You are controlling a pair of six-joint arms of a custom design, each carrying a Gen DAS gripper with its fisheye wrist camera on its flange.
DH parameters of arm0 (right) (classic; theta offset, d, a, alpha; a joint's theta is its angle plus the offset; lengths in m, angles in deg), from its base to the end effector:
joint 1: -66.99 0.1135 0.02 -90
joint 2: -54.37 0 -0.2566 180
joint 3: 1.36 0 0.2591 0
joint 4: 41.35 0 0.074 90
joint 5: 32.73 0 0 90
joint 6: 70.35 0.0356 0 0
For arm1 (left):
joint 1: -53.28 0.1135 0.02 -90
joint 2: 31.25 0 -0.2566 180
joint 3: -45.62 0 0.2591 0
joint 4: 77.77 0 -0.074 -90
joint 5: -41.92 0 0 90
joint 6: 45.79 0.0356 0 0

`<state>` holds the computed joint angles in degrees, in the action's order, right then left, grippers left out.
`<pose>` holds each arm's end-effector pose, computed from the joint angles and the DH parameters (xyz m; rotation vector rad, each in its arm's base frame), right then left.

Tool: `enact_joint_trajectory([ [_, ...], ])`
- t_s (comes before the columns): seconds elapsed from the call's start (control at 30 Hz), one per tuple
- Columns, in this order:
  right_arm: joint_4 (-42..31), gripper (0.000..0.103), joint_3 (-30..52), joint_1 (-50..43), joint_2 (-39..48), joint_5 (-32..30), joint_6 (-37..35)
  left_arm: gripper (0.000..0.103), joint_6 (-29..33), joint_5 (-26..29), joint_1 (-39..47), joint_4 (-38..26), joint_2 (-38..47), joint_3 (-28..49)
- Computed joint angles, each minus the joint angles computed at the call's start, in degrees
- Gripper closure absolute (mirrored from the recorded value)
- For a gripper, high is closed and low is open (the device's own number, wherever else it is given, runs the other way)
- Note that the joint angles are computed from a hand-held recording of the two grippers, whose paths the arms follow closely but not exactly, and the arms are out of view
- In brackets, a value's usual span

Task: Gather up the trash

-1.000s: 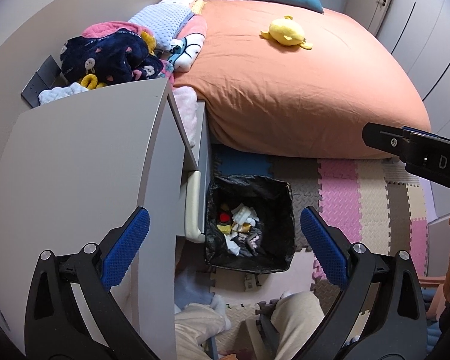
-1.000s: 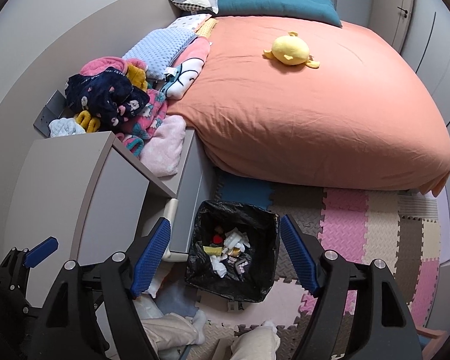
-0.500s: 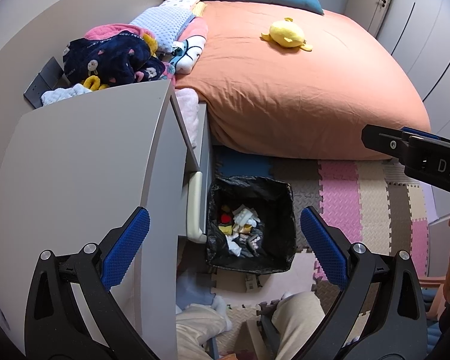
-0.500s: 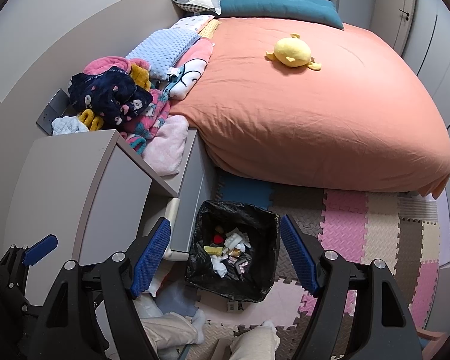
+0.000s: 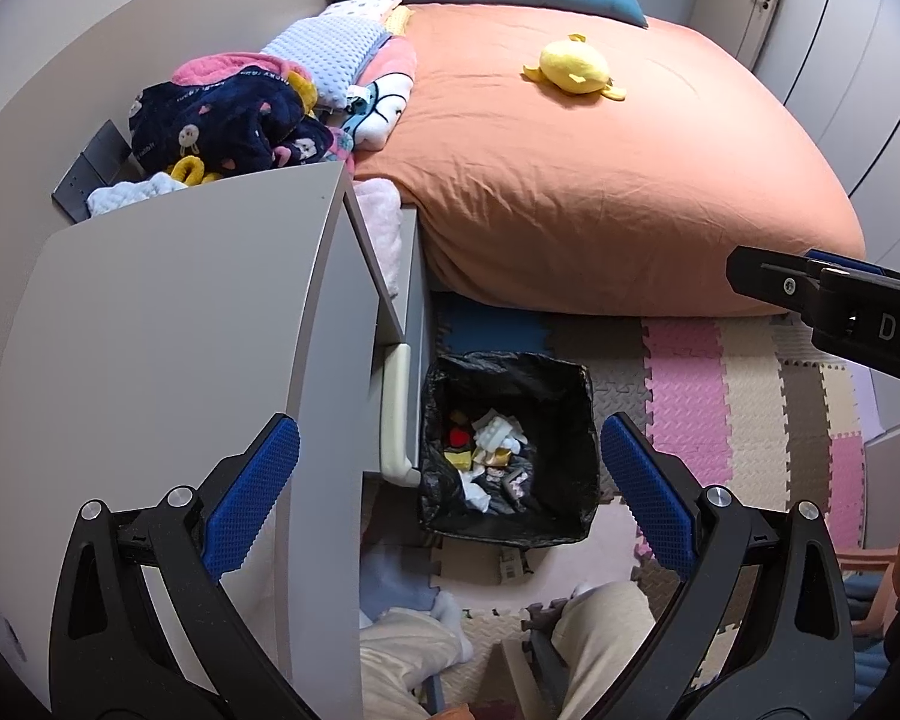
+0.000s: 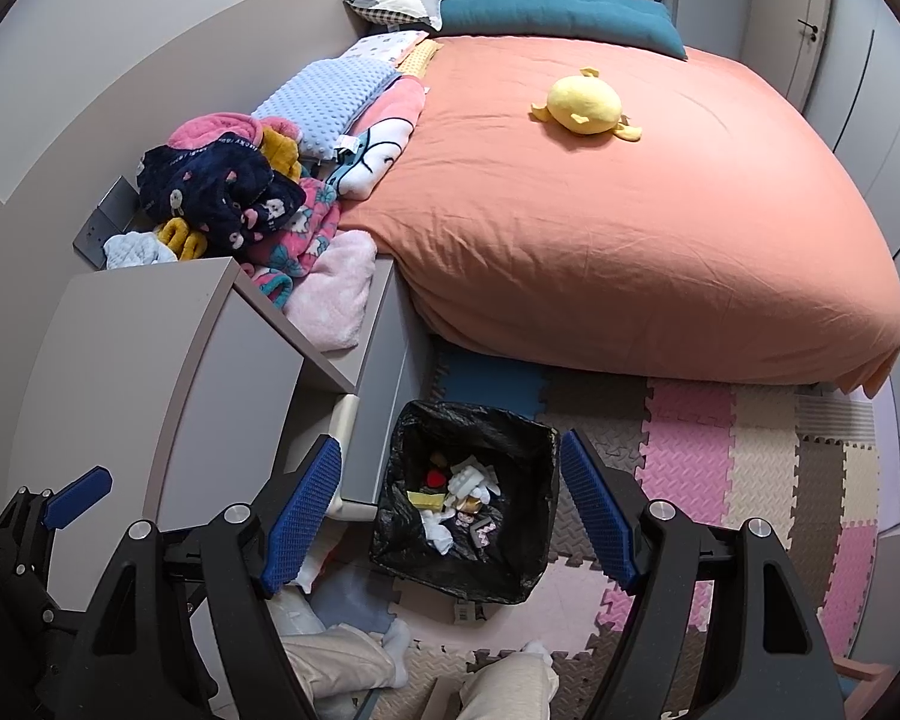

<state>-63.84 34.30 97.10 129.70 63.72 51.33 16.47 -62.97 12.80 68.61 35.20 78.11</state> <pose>0.1798 0.0996 0.0996 0.0736 2.6596 0.2099 0.1381 -0.1058 0.1038 0.2279 2.6659 -0.0079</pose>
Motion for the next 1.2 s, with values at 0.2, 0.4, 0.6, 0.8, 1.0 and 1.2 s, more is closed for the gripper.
enact_joint_trajectory([
  [0.2, -0.5, 0.027, 0.2, 0.2, -0.2, 0.2, 0.1, 0.006, 0.2, 0.4, 0.2, -0.2, 0.1, -0.2],
  [0.4, -0.4, 0.027, 0.2, 0.7, -0.2, 0.5, 0.5, 0.006, -0.8, -0.6, -0.7, -0.5, 0.0, -0.5],
  [0.6, -1.2, 0.027, 0.4, 1.5, -0.7, 0.8, 1.2, 0.006, -1.1, -1.1, -0.8, -1.0, 0.1, -0.3],
  [0.8, -2.1, 0.027, 1.1, 2.4, -0.9, 1.4, 1.9, 0.006, -0.8, -1.0, -0.8, -0.9, -0.5, -0.6],
  [1.0, -2.4, 0.027, 1.0, 2.1, -1.2, 1.3, 1.6, 0.006, -1.4, -1.3, -1.4, -1.3, -1.1, -0.6],
  [1.2, -2.7, 0.027, 1.2, 1.9, -1.3, 1.2, 1.2, 0.006, -1.3, -0.7, -1.1, -1.3, -1.7, -0.8],
])
